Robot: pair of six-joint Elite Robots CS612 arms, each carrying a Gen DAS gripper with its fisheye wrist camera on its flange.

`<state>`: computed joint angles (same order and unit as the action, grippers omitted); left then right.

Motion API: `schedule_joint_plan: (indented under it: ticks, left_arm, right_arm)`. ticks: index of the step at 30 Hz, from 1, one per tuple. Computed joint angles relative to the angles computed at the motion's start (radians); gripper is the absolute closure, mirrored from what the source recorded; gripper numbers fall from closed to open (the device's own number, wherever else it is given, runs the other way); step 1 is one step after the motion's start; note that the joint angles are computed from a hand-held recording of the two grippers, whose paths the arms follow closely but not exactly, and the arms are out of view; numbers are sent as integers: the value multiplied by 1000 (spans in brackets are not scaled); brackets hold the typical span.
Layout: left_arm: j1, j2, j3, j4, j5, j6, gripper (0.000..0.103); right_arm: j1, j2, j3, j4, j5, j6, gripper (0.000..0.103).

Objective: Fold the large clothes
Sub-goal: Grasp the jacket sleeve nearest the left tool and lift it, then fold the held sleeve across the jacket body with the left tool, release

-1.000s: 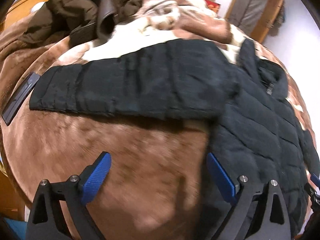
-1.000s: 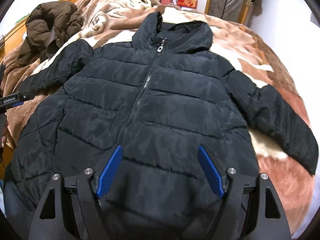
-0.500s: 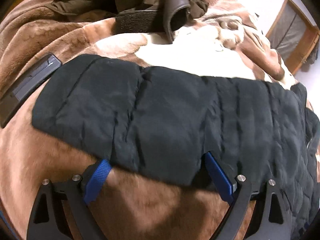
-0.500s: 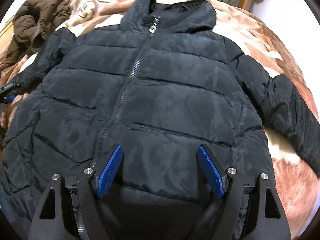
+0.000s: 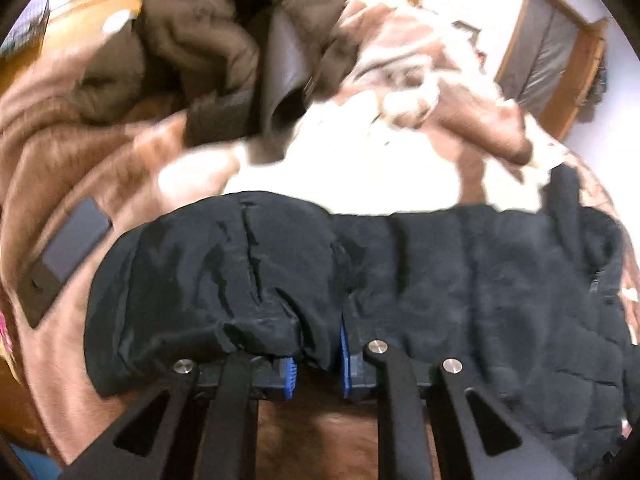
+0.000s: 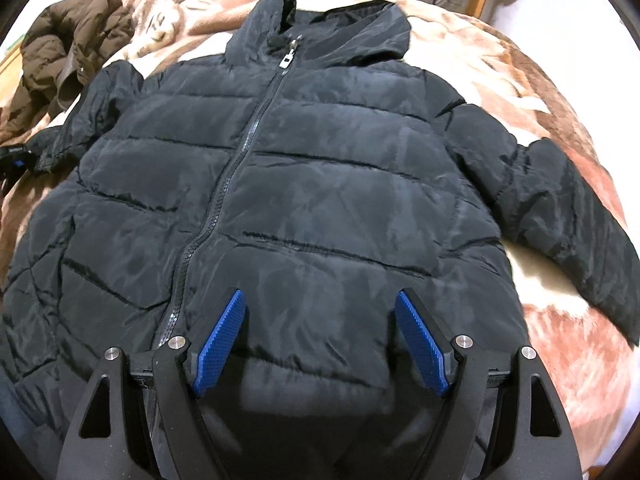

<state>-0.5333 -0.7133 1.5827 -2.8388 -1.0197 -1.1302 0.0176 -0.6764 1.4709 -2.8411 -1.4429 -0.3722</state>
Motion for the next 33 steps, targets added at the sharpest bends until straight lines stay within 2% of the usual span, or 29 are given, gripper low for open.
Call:
schedule_joint_plan:
  ticks: [5,8,11,15,19,22,24,25,27,30,33]
  left_arm:
    - [-41,-54,-11,-70,63,117,86]
    - [-63,-62,-51,-126,47,218,86]
    - [-86,-43,-128,-124,18,319,86]
    - [-106,26,-269,-97,-63,428,86]
    - [-111,131,-441,-18,-175,460,83]
    - [-112,216,-568,45,-270,465,70]
    - [-116,267,-648,76,-318,467,45]
    - [-120,288,-681,82,-333,471,39]
    - [-133,307,-703,59,-370,474,30]
    - [-138,339,-755,55,-427,489,29]
    - [-139,330,-738,26,-457,506,29]
  right_arm:
    - [-21,-31,48,-46,22,21,25]
    - [-36,-47,71,-73,37,33,25]
    - [-52,-59,92,-97,54,51,25]
    - [-73,-69,112,-117,76,76,25]
    - [-92,-71,127,-123,83,89,25]
    - [-104,-66,128,-110,84,102,25]
    - [-112,-59,124,-97,83,109,25]
    - [-115,-58,123,-95,83,110,25]
    - [-119,-52,118,-89,80,117,25]
    - [-124,-46,112,-88,78,128,25]
    - [-126,-44,108,-97,83,133,25]
